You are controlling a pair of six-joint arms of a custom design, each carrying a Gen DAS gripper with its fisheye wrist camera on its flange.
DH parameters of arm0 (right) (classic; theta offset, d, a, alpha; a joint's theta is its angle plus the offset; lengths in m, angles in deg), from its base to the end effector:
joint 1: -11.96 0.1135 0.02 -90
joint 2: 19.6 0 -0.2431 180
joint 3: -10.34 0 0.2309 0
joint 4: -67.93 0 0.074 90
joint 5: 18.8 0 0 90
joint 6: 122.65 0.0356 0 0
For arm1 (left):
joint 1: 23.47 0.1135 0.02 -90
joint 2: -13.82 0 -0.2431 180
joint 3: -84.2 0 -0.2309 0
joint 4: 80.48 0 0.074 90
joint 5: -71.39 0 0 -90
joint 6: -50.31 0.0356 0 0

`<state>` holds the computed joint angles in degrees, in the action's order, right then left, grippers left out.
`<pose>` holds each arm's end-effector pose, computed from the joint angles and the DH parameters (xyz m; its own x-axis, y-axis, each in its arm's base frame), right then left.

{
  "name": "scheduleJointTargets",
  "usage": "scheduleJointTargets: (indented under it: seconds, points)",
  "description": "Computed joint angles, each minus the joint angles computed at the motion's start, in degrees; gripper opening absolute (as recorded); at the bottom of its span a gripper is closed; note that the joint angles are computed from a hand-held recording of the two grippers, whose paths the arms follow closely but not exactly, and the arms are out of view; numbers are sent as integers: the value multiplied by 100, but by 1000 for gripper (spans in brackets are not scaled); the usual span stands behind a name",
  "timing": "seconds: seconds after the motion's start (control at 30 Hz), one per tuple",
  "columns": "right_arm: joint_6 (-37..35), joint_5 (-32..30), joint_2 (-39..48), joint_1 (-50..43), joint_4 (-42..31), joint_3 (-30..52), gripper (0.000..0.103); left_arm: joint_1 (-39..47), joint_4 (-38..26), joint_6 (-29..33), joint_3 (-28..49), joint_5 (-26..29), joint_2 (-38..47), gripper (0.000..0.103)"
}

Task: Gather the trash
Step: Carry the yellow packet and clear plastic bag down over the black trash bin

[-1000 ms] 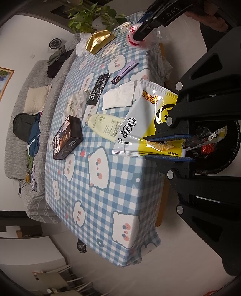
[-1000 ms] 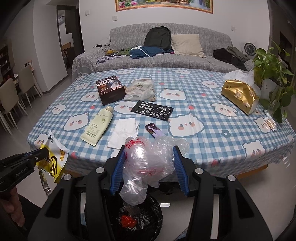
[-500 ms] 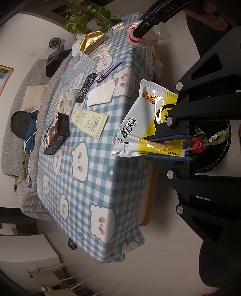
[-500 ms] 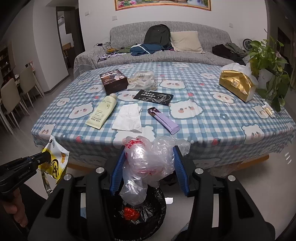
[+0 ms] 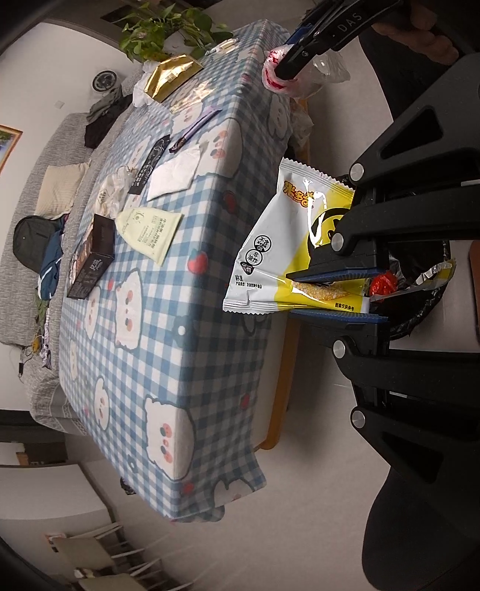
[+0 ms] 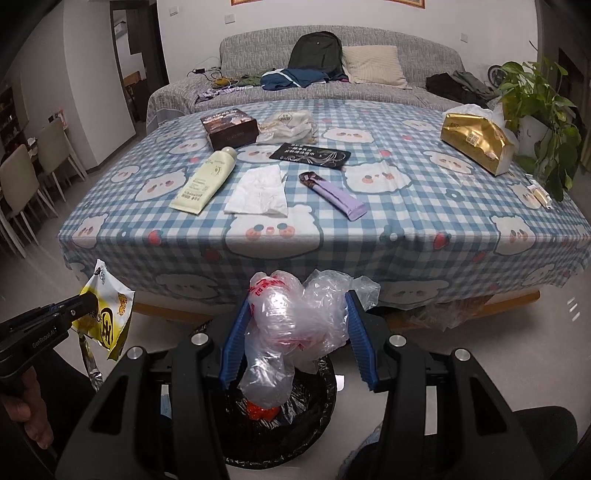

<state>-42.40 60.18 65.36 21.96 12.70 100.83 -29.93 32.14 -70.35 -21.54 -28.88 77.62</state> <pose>0.2932 0.0586 0.2948 -0.6907 -0.2906 -0.6621 -0.4152 0.9091 0.0341 0.1987 -0.0161 0.2822 -0.7233 -0.4231 -0.5457 -0.4125 0.8985 -0.1498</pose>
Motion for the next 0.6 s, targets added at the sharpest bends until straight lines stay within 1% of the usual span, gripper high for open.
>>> scheduleJointTargets:
  seconds: [0.2,0.6]
  points:
    - [-5,60,-55,41,124,-286,48,4,139,-12,-365,-32,-91,13]
    - [51,191,96,162,327,-691,48,319,830,162,-1253,243,-19,13]
